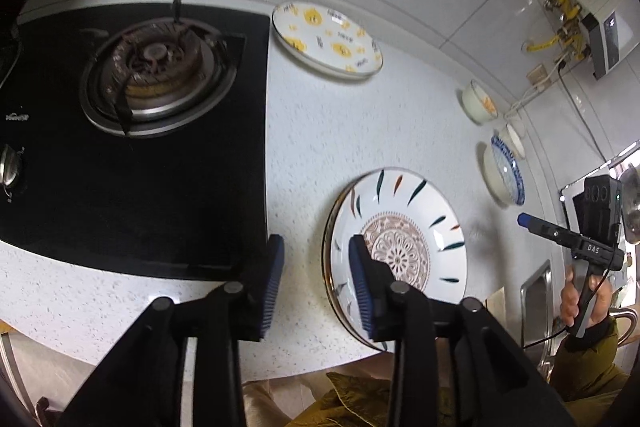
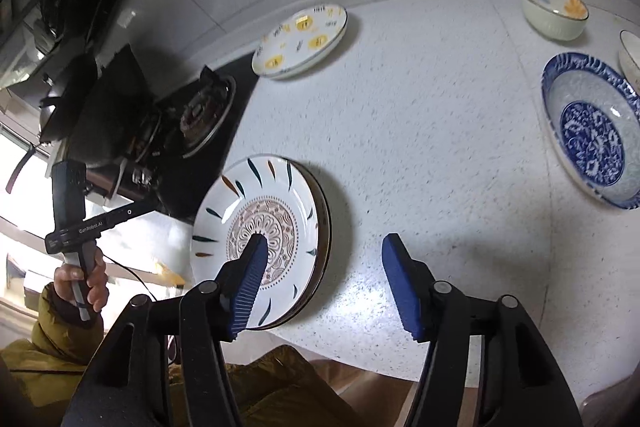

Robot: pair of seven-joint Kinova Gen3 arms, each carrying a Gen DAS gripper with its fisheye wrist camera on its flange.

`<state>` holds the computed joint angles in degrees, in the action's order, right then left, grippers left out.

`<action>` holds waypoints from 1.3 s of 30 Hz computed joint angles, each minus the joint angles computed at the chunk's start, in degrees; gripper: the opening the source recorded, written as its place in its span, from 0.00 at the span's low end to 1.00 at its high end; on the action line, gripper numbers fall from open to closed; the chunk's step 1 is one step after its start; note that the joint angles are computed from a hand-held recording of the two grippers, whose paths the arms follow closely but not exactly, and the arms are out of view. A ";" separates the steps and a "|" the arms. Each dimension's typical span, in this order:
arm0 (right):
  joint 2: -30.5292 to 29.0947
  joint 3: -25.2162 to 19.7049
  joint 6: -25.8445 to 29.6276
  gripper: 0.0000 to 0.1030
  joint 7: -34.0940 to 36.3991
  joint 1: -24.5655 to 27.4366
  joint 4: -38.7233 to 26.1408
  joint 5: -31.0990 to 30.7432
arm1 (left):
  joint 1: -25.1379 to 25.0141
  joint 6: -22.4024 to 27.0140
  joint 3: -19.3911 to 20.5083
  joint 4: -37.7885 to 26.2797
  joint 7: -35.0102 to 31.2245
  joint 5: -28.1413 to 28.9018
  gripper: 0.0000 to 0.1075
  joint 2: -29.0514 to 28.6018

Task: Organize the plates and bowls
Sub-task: 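Move both grippers to the small bear plate and close them on its rim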

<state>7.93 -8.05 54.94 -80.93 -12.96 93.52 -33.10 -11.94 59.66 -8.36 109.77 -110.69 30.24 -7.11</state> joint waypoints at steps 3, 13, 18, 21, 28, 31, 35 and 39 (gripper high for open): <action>0.23 -2.22 -0.23 0.55 1.80 3.59 -0.92 -0.82 | -0.38 1.56 -0.76 -2.05 -0.62 1.33 0.38 0.52; 8.40 -5.14 2.41 0.56 8.40 8.54 -10.17 -3.65 | -1.17 3.12 2.13 -15.11 8.43 0.95 0.65 6.68; 14.32 -6.60 3.71 0.57 8.11 7.55 -17.69 -2.11 | -0.38 2.46 4.43 -22.27 14.84 -4.18 0.65 11.67; 17.88 -6.99 4.39 0.60 6.48 6.41 -22.20 -1.29 | -0.43 2.92 5.49 -27.37 16.47 -6.57 0.65 16.31; 26.09 -7.76 2.81 0.61 -1.69 3.54 -32.88 2.39 | -2.74 5.55 8.19 -39.84 17.42 -8.98 0.65 28.20; 30.42 -7.94 4.60 0.61 -6.92 1.81 -39.71 5.80 | -3.62 7.40 9.20 -46.12 18.01 -9.69 0.65 33.89; 36.94 -7.67 8.70 0.61 -11.17 -0.73 -50.32 8.64 | -4.90 11.75 10.78 -56.63 20.82 -10.16 0.65 42.90; 44.14 -2.86 13.47 0.61 -12.23 -3.89 -60.94 4.26 | -5.07 17.74 12.28 -67.17 24.23 -11.11 0.65 51.65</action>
